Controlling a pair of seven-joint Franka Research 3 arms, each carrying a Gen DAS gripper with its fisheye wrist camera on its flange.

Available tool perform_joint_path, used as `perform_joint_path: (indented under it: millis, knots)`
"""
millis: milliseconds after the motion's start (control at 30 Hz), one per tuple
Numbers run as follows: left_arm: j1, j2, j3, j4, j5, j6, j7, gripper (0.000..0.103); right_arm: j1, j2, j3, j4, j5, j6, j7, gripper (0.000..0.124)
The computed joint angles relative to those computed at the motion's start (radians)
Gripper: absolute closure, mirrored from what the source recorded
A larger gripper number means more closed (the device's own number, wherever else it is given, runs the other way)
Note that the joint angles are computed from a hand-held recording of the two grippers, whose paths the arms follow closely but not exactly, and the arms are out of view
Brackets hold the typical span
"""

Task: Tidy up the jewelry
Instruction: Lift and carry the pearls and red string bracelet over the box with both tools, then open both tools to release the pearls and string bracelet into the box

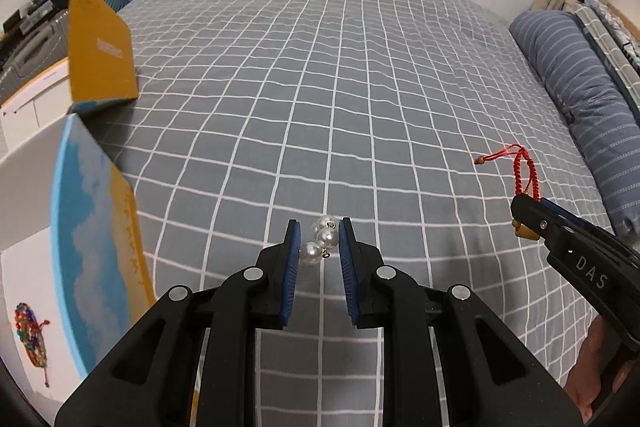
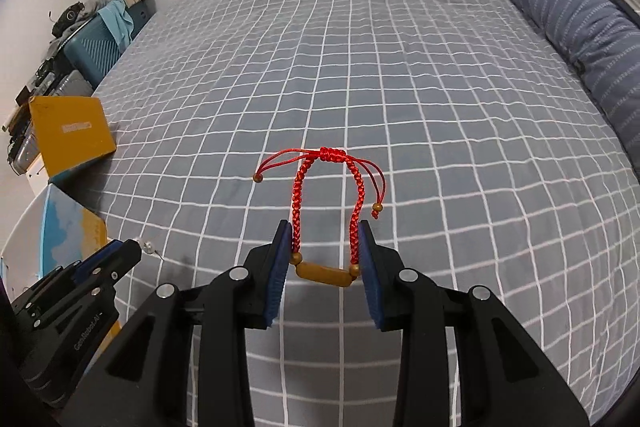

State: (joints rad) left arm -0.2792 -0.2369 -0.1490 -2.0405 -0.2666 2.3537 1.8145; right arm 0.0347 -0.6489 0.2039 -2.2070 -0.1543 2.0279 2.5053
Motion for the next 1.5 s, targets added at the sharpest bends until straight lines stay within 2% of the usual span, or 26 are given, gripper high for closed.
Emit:
perform_joint_path:
  millis: [433,733,1100,1267,1500]
  knots:
    - [-0.011,-0.153,0.059,-0.080,-0.042,-0.065,0.074,0.084,0.039,-0.045,0.075,0.048,0.008,-0.092,0.074,0.092]
    - [0.013,-0.199,0.119,-0.054,-0.076,-0.122,0.111,0.084,0.072,0.011,0.104,0.131,-0.006,-0.086,0.104,0.092]
    - [0.111,-0.215,0.179,-0.017,-0.063,-0.139,0.115,0.084,0.143,0.215,0.135,0.333,-0.091,-0.042,0.094,0.092]
    - [0.165,-0.208,0.205,-0.002,-0.037,-0.138,0.114,0.084,0.204,0.339,0.136,0.454,-0.145,-0.024,0.090,0.092]
    - [0.241,-0.179,0.240,0.010,-0.012,-0.140,0.133,0.084,0.312,0.543,0.136,0.666,-0.230,-0.051,0.079,0.092]
